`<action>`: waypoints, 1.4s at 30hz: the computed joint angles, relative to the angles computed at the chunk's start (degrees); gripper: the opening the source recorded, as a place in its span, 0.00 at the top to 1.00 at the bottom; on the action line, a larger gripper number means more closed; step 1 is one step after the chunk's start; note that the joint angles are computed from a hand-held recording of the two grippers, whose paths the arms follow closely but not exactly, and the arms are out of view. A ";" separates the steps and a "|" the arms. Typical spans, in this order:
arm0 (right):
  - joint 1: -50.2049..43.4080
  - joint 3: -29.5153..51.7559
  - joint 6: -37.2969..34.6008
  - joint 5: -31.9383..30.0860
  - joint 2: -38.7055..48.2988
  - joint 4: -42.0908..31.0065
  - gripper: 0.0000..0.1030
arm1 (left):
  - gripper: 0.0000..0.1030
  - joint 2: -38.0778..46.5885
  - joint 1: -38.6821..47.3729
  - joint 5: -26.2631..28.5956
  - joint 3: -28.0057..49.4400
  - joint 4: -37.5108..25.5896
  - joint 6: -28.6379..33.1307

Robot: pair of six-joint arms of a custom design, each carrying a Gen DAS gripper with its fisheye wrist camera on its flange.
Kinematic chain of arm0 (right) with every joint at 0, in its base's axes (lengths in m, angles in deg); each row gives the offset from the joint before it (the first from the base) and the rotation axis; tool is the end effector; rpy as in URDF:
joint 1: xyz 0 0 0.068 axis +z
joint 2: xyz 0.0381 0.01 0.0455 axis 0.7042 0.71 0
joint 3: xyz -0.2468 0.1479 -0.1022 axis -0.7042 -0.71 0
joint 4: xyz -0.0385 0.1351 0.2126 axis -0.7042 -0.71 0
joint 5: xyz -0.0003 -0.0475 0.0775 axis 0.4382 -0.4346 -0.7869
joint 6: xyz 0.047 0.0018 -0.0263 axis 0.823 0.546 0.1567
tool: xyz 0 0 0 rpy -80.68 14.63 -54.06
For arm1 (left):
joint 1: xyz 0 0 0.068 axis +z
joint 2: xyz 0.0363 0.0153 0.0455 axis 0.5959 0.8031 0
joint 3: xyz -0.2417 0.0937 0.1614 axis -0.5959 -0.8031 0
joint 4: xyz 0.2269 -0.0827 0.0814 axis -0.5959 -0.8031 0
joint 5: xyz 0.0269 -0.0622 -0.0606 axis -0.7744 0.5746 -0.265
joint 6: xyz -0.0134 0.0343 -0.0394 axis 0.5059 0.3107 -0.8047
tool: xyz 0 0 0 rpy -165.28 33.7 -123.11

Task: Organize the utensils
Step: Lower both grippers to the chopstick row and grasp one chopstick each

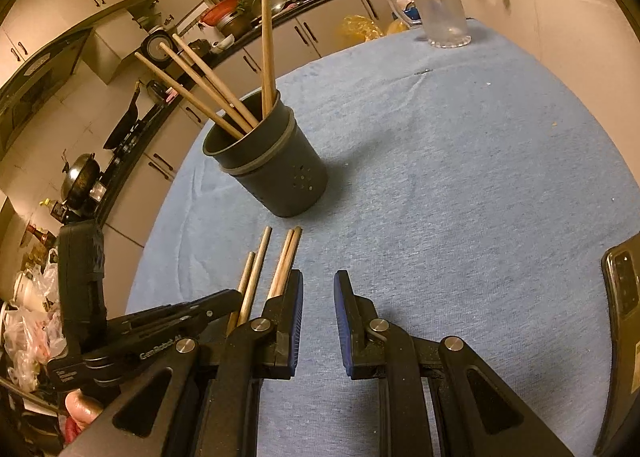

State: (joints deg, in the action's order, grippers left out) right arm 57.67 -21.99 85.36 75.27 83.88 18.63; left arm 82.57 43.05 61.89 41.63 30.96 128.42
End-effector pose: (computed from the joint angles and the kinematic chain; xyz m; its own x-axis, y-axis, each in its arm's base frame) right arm 0.1932 0.0443 0.3572 -0.6637 0.6026 -0.4431 0.3908 0.7845 0.4815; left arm 0.3853 0.0266 0.1872 -0.7487 0.5305 -0.3975 0.6488 0.7093 -0.2756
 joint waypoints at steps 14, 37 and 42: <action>0.99 3.20 2.03 -4.97 7.36 -0.11 0.83 | 0.94 2.35 5.03 -0.29 3.26 0.89 -2.97; 5.40 21.42 0.89 2.21 27.73 -14.87 0.87 | 0.94 3.29 5.50 0.50 4.15 0.67 -0.69; 4.27 19.27 -0.46 1.59 26.39 -12.26 0.93 | 0.94 1.89 4.81 -0.14 2.02 3.32 -0.94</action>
State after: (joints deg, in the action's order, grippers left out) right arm 61.94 -2.72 84.90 76.86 110.28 6.37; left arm 84.47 47.86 61.75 43.65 34.28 127.47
